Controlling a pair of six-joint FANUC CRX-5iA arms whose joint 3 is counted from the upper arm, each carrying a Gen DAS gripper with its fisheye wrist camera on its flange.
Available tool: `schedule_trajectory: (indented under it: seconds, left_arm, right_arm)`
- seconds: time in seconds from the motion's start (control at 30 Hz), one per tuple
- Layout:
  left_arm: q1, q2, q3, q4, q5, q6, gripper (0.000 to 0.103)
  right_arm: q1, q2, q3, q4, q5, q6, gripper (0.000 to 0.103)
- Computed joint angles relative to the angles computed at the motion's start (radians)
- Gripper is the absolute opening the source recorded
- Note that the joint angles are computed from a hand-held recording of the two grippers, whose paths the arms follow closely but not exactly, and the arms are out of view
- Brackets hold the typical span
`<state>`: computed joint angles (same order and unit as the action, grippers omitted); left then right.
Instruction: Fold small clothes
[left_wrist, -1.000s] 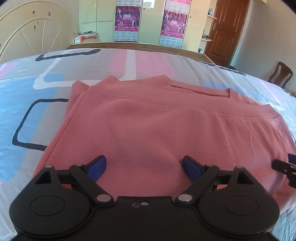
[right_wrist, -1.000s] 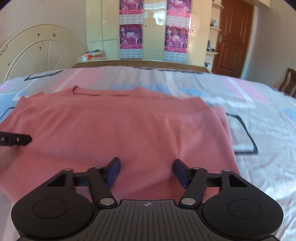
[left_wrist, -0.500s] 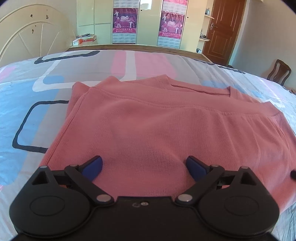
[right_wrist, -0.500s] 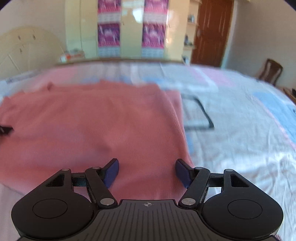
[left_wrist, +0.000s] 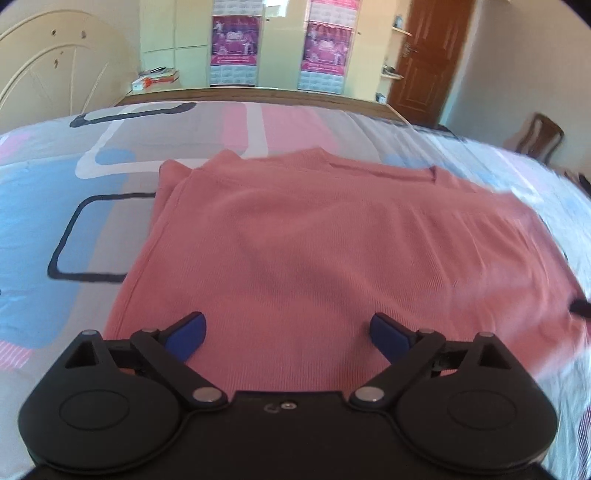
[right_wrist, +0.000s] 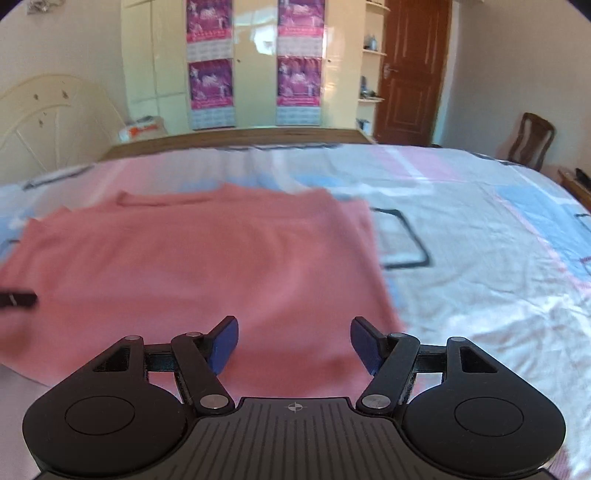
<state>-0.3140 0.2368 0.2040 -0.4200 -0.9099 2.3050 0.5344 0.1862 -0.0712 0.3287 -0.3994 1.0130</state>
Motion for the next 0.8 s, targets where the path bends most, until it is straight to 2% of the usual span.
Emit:
schedule_trajectory:
  seconds: [0.13,0.2,0.27,0.33,0.37,0.47,0.57,0.8]
  left_arm:
    - [-0.033,0.003,-0.018,-0.038,-0.029,-0.038,0.096]
    - [-0.044,-0.003,-0.024,-0.057,-0.029,-0.047,0.096]
    - [-0.032,-0.012,-0.033,-0.029,-0.025,-0.064,0.096]
    - [-0.021,-0.018,-0.041,-0.005,-0.023,-0.075,0.096]
    - [-0.016,-0.019,-0.041,0.009,-0.027,-0.083,0.097]
    - [-0.006,-0.021,-0.042,0.038,-0.036,-0.097,0.097]
    - [0.001,-0.024,-0.042,0.063,-0.045,-0.102,0.097]
    - [0.028,-0.049,-0.067,0.129,-0.042,-0.125,0.097]
  right_arm:
    - [0.059,0.021,0.046,-0.056,-0.018,0.06,0.067]
    - [0.09,0.028,0.051,-0.053,-0.018,0.066,0.067]
    - [0.115,0.045,0.049,-0.005,-0.035,0.059,0.067]
    - [0.132,0.088,0.096,-0.002,-0.137,0.095,0.067]
    - [0.132,0.09,0.098,-0.019,-0.146,0.098,0.067]
    - [0.126,0.078,0.102,-0.047,-0.149,0.087,0.067]
    - [0.13,0.059,0.075,0.004,-0.114,0.04,0.067]
    - [0.15,0.073,0.118,-0.006,-0.126,0.024,0.068]
